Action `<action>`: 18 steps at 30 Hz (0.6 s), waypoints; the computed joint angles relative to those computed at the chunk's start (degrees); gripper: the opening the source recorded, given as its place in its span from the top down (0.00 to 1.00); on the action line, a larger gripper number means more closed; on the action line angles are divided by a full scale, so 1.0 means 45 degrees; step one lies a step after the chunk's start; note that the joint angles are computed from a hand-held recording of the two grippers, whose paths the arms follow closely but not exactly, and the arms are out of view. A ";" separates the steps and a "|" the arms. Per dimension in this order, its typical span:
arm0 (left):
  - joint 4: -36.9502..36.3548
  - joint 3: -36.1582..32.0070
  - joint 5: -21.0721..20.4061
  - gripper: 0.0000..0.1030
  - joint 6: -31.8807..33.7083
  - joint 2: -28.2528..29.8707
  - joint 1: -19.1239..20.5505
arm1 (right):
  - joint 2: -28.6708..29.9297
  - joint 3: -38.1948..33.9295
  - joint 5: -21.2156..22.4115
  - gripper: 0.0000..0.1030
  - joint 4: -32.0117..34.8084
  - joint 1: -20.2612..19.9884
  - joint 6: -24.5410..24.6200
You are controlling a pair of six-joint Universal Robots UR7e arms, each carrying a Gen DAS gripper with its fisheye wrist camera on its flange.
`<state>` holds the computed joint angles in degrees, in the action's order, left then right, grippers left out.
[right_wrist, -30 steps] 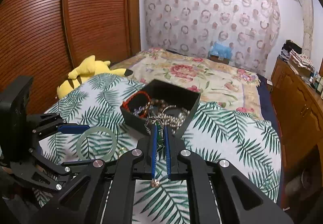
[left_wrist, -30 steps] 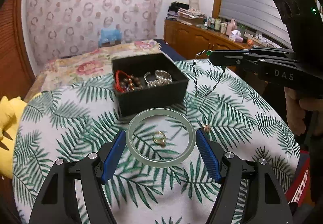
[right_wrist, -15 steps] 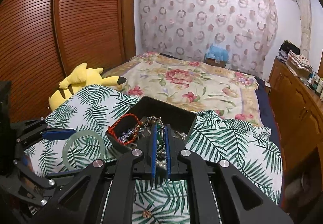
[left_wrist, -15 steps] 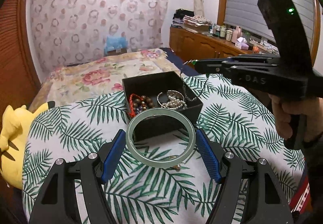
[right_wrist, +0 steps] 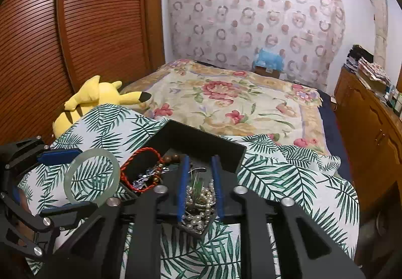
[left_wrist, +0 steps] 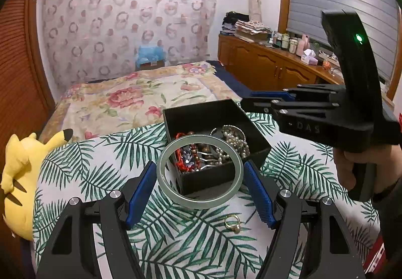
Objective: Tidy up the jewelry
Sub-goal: 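Grasp the jade bangle with the left gripper while the right carries the pendant to the box, then lower the jade bangle into the box and open the left gripper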
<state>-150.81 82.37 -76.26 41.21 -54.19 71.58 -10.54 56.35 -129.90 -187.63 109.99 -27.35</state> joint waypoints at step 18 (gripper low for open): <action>0.0093 -0.1729 0.1339 0.34 -0.0127 0.2037 -0.0421 | -0.1222 0.3468 -0.0338 0.56 -0.2245 -0.0486 0.0442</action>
